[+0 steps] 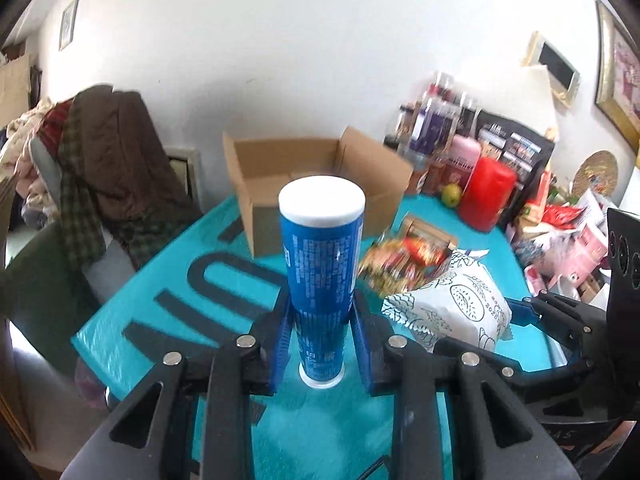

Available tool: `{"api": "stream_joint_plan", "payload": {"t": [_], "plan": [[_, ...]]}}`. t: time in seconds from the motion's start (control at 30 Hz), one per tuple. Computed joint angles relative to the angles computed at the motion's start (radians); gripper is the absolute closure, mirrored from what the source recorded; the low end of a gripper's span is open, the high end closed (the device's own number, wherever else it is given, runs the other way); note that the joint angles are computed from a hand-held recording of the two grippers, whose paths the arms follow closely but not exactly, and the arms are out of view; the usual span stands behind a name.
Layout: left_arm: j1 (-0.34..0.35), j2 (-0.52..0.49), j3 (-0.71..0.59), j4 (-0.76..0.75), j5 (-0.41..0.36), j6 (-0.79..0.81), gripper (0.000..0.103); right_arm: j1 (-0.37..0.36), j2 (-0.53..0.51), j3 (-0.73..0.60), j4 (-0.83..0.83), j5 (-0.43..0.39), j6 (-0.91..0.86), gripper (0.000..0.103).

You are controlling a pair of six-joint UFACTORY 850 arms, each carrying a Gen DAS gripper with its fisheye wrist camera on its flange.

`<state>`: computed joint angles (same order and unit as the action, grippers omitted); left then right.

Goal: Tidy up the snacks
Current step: 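Lift the blue tube and white pastry bag and carry both over the box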

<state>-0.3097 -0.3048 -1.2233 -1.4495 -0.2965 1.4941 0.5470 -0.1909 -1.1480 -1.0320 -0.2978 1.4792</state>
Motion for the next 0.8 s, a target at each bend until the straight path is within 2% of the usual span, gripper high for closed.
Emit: {"api": "stream_joint_plan", "payload": {"t": [0.37, 0.8], "plan": [[-0.002, -0.087, -0.192, 0.017, -0.052, -0.028, 0.075, -0.063, -0.032, -0.124, 0.044, -0.032, -0.124, 0.037], [-0.015, -0.328, -0.573, 0.228, -0.102, -0.244, 0.075, -0.184, -0.189, -0.361, 0.214, -0.021, -0.384, 0.037]]}}
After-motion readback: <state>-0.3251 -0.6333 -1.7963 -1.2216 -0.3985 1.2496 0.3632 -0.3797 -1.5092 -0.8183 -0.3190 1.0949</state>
